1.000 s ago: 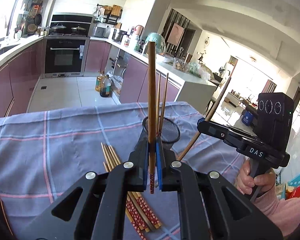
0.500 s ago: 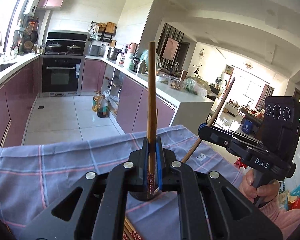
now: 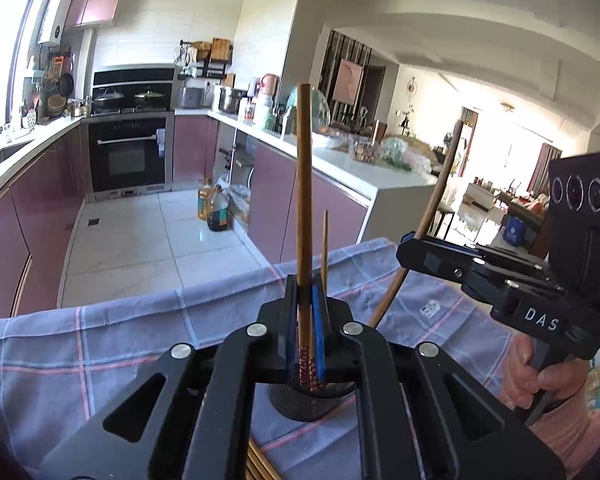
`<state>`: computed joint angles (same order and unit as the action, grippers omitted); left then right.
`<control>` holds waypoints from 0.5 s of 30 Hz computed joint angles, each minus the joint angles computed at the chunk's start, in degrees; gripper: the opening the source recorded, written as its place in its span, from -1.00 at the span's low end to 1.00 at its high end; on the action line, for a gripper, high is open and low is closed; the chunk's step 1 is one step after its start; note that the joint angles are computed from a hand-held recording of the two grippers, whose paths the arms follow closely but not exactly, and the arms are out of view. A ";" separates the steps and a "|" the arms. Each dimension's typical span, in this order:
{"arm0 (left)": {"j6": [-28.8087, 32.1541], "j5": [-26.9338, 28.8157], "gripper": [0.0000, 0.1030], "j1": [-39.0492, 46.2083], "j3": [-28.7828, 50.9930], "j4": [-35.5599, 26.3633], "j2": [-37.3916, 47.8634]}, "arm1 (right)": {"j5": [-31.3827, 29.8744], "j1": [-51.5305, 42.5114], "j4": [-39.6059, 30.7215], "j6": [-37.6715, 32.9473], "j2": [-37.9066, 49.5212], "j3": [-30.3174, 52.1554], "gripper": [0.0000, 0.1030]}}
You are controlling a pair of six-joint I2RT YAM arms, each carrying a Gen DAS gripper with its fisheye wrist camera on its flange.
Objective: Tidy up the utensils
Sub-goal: 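Drop the chopstick into the mesh cup and open the right gripper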
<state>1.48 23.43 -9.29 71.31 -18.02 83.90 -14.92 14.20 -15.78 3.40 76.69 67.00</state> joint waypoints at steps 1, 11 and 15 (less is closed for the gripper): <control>0.31 -0.29 -0.85 -0.16 -0.05 0.05 0.86 | -0.03 0.11 -0.83 0.08 0.76 0.62 -0.89; 2.92 -2.95 -0.85 -2.36 1.80 -2.44 7.64 | 1.75 1.84 -6.05 0.93 10.73 6.20 -0.87; 2.48 -3.68 -0.73 -2.54 2.37 -2.27 8.97 | 1.45 0.90 -4.33 2.50 11.76 5.11 -0.85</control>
